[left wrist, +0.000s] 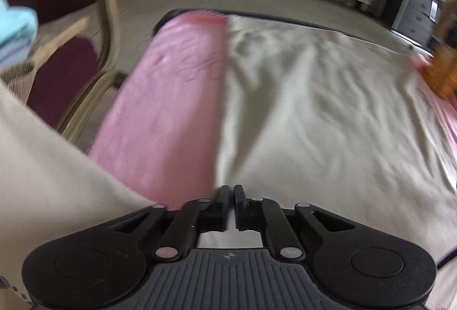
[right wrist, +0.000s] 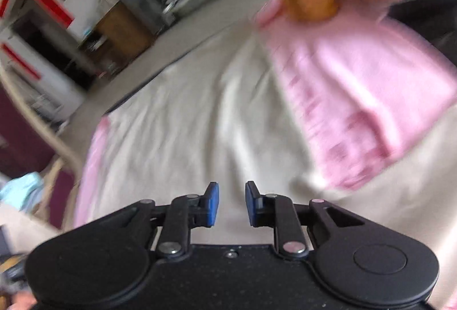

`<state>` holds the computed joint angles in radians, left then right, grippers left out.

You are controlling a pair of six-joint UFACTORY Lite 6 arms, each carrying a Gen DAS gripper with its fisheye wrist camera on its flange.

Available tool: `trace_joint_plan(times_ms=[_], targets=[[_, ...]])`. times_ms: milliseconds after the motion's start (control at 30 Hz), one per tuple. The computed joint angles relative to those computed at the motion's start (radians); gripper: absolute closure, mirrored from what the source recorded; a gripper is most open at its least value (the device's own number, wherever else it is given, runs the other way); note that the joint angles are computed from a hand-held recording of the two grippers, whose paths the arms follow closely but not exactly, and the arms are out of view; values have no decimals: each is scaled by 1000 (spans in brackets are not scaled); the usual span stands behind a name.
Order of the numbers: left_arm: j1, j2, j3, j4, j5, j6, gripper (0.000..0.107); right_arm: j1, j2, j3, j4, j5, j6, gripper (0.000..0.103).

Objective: Fold clothes

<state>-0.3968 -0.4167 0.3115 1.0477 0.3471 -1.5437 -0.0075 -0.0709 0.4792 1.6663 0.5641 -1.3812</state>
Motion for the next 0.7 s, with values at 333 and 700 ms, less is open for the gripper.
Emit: trace_joint_plan(times_ms=[333,700], targets=[[-20,-121,-61,-79,251,-105,100,-98,63,-21,84,-81,-6,103],[-161,-92,60,82,204,-132,100,34,-33,-45,414,-159,-276,93]])
